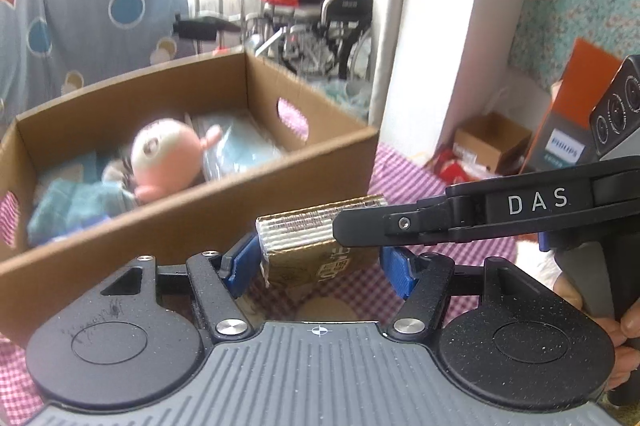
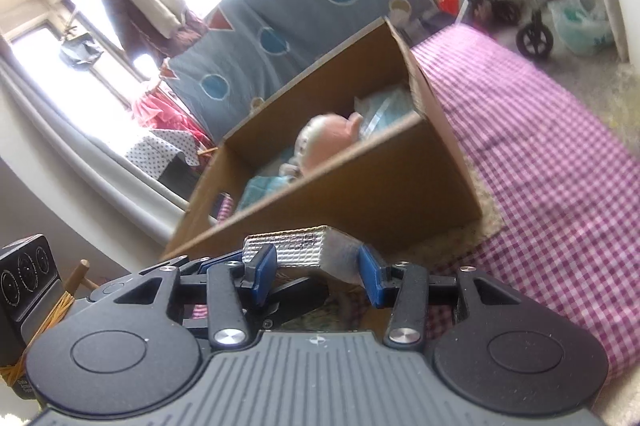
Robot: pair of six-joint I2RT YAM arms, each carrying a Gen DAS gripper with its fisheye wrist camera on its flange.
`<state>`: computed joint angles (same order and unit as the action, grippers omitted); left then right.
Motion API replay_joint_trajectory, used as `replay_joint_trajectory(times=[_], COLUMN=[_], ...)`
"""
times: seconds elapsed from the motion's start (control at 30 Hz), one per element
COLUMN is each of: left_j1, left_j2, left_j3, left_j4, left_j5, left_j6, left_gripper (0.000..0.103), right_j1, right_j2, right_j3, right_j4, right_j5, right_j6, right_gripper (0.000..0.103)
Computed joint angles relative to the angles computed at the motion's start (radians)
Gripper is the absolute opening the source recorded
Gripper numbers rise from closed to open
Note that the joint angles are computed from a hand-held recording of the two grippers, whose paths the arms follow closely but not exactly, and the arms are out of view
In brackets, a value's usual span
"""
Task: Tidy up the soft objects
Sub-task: 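Lift the small box with both grippers and carry it over the cardboard box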
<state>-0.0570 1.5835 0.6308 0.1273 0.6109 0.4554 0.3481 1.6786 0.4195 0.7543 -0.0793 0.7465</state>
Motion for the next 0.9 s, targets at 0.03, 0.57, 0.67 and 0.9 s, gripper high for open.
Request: replay_joint_trajectory(times=[0.03,0.57,0.67,0.9], left_j1=[0.008,0.126,0.119,0.100], left_j2=[-0.028,-0.230,-0.179,0.106], left_j3=[-0.016,-0.001,0.069,0.437], left_j4=[0.004,0.035,0.034,-0.220], left_j5=[0.011,0.100,0.078,0.023], left_j6=[0.000,-0.072,-0.094,-0.075], left_gripper=[0.066,0.066,0.067,0.067], right_j1=[0.014,0.076,0.037,-0.065], right_j2=[-0.038,-0.177,-0.114,0.162], right_j3=[-0.003,0.216,0.328,0.741], right_j4=[-0.025,-0.252,-0.313,-0.612], right_j5=[0.018,0.058,-0.014,-0.195], right_j6=[-0.007,-0.176,-0.202,-0.223], right_gripper=[0.049,0.049,0.049,0.049])
